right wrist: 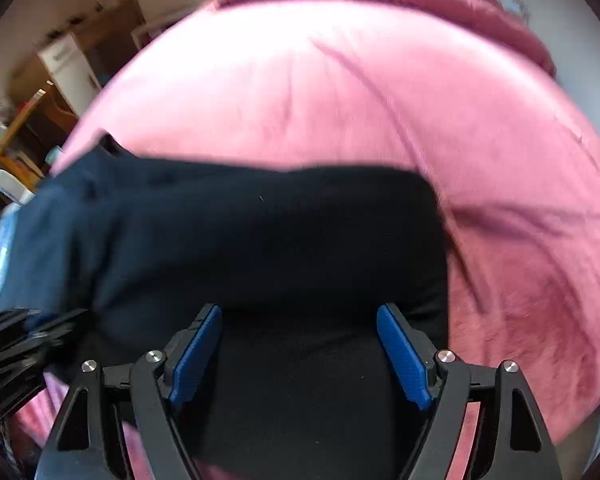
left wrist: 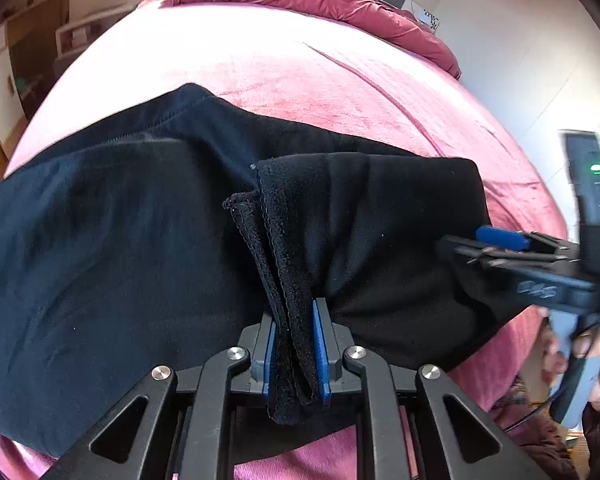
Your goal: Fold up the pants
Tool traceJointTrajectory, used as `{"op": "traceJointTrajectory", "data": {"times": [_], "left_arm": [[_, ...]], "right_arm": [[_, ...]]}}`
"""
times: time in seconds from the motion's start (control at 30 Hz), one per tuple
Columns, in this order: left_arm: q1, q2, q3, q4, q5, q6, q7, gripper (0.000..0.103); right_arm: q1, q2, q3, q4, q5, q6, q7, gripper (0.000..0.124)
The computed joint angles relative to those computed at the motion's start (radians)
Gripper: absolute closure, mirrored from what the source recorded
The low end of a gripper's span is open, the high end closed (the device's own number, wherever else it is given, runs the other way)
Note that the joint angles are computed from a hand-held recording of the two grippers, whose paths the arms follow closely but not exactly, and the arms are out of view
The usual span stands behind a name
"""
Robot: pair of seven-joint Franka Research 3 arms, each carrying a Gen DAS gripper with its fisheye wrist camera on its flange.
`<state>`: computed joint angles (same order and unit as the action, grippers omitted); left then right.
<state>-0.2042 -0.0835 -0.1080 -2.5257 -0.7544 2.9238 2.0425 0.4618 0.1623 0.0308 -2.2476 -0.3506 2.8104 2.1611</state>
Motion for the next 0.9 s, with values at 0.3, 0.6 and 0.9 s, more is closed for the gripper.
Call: {"op": "traceJointTrajectory", "data": {"times": [0.3,0.6,0.9], "left_arm": [[-0.014,-0.043,0.014,-0.043,0.092,0.036,-0.097,0.079],[-0.049,-0.086,0.055,-0.084,0.163,0.044,-0.166,0.073],[-0.08,-0.141,0.124,-0.126,0.167,0.025,-0.164,0.067]], "right_arm": [[0.009,-0.02,-0.013,-0.033,-0.095,0.04,0.069,0.038],[-0.015,-0.091,0.014,-0.079,-0.105,0.077,0.109,0.039],[-0.046,-0.185,0.088,-0.169,-0.048,0.15,0.015,0.04]]}}
